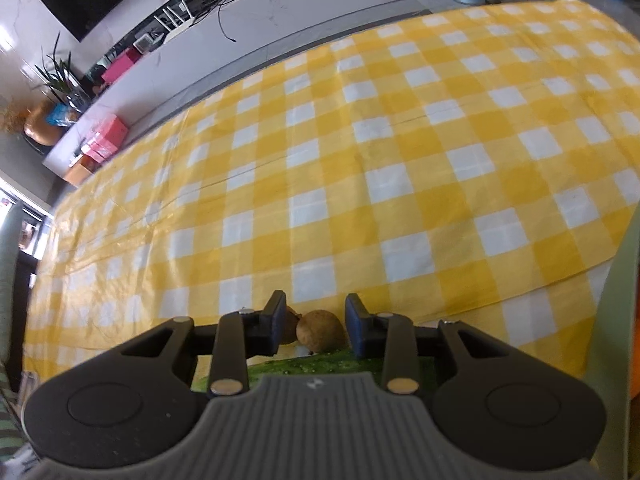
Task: Organize fruits
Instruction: 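Grasp a small brown kiwi beside the cucumber with the right tool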
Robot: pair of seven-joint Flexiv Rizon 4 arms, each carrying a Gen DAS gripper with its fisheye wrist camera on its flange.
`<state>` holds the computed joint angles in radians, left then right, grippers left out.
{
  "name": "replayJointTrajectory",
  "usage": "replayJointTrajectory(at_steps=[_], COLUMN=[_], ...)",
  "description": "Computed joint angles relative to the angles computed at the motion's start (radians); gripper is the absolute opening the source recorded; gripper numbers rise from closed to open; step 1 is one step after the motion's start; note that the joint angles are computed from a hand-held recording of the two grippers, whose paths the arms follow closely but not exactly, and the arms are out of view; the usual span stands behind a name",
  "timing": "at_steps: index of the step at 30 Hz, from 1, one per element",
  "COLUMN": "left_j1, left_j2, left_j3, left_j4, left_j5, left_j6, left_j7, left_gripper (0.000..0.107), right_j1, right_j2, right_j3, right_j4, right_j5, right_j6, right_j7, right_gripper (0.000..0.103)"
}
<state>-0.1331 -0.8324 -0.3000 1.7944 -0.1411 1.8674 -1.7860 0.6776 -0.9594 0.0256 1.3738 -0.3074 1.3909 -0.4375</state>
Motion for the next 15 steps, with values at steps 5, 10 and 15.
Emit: replayJointTrajectory(at_steps=[5,10,15], left_j1=[-0.030,0.013,0.025], left_j2=[0.007,0.000,-0.002], left_j3=[0.031,-0.016,-0.027], left_j4=[-0.005,0.002,0.004], left_j5=[-0.014,-0.011,-0.007], left_j6=[-0.017,-0.012,-0.015], left_j7=[0.006,-0.005,-0.022], left_gripper=[0.077,0.077,0.077], right_j1=[-0.009,-0.016,0.020], right_j2=[-0.001,0.017,0.025], right_j3=[0.018,0.041,-0.004], right_j4=[-0.008,-0.008,-0.004], right_j5=[0.000,-0.018,-0.059], right_j6=[-0.007,-0.082,-0.126], right_j7=[-0.025,-0.084,-0.102], right_gripper=[0.029,0.026,0.019])
